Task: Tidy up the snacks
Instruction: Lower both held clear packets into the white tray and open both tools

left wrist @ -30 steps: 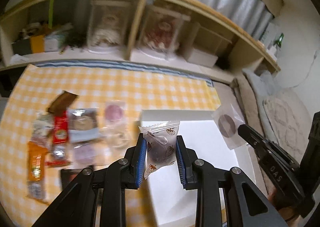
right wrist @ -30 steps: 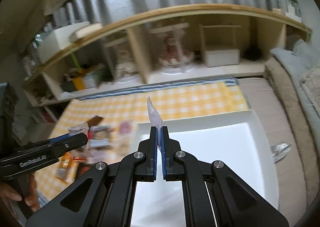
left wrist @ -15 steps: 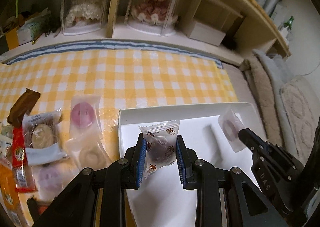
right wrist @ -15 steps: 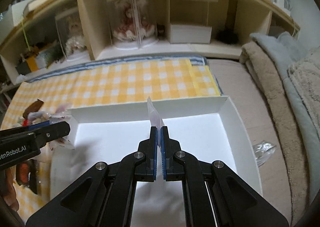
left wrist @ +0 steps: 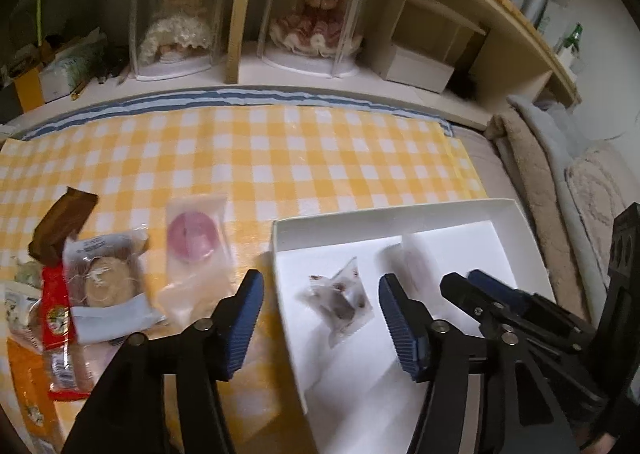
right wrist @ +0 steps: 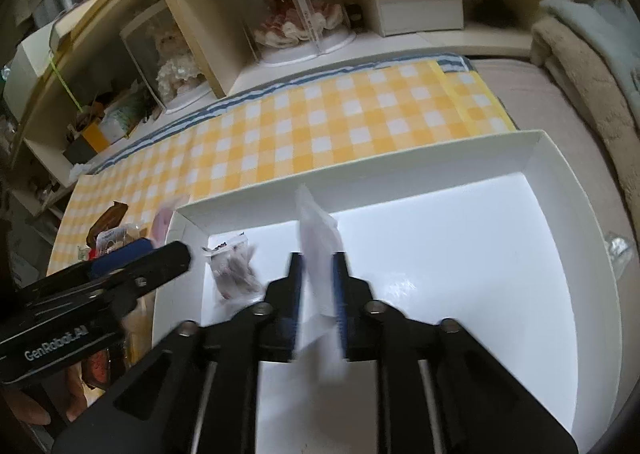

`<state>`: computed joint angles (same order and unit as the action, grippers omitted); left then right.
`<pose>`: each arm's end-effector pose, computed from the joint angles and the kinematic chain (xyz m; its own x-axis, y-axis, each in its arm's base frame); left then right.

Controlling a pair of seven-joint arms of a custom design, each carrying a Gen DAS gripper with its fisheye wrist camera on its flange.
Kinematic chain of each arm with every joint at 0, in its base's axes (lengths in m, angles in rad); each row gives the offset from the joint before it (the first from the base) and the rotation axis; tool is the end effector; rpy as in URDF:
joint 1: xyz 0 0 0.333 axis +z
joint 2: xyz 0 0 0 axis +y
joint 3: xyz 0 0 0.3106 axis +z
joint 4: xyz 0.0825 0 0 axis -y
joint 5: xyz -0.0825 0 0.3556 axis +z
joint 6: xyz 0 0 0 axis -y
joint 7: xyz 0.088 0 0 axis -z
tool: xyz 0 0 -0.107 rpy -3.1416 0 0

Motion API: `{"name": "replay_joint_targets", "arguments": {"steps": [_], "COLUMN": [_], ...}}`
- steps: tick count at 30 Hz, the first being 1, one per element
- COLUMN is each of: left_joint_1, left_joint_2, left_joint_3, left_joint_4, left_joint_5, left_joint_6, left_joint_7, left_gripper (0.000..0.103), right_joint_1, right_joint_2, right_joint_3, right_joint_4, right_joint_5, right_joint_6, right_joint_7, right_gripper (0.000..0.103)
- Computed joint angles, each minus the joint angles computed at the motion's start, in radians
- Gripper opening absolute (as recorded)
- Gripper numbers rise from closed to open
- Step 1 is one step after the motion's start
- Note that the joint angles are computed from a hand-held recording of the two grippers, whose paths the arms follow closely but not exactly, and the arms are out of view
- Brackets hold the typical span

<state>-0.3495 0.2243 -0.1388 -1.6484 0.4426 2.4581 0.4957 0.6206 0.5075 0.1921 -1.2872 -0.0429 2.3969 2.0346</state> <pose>0.5742 -0.2952 0.5511 0.2443 -0.9363 0.2522 -0.7446 -0.3478 -0.5697 0.5205 0.4974 0.5323 0.3744 -0.8768 -0.3018 -0.8501 -0.1946 -0.4894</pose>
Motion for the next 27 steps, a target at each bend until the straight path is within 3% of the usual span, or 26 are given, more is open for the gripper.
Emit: {"name": "replay_joint_targets", "arguments": {"steps": [1,6,8,11,13,18,27], "left_joint_1": [-0.006,-0.005,-0.001,0.006,0.009,0.018,0.033], "left_joint_2": [-0.024,-0.089,-0.118,-0.149,-0.171,-0.218,-0.312], "left_joint_3": [0.0,-0.021,-0.034,-0.056,-0.071,-0.104,-0.158], "left_joint_4": [-0.022,-0.073,-0.094,-0.11,-0.12,-0.135,-0.16], "left_joint_5": [0.01,0.05,0.058,0.068,0.072,0.079,0.075], "left_joint_6": [-0.004,-0.031,-0.044,-0.069,-0.086,-0.132,-0.211], "left_joint_7": [-0.015,-0.05,-0.064,-0.074,-0.081,-0.102,-0.093], "left_gripper": [0.061,0.068,0.072,0.078,0.082,0.102,0.103], "right_joint_1": [-0.003,-0.021,-0.016,-0.015,-0.006,-0.012,-0.021], "right_joint_2": [-0.011,-0.072,-0.087,-0.112,-0.13,-0.198,-0.311], "right_joint_3": [0.001,0.012,0.004,0.0,-0.012,-0.019,-0.011], "right_joint_4": [-0.012,-0.074,-0.08,-0.101,-0.114,-0.188,-0.289], "right_joint_5": [0.003,0.03,0.015,0.0,-0.034,-0.078,-0.146], "right_joint_6": [0.003,0.027,0.007,-0.009,-0.024,-0.013,0.006], "right_joint_7": [0.001,-0.004,0.009,0.018,0.04,0.08,0.13], "right_gripper": [0.042,0.063,0.082,0.098,0.103,0.103,0.103]}}
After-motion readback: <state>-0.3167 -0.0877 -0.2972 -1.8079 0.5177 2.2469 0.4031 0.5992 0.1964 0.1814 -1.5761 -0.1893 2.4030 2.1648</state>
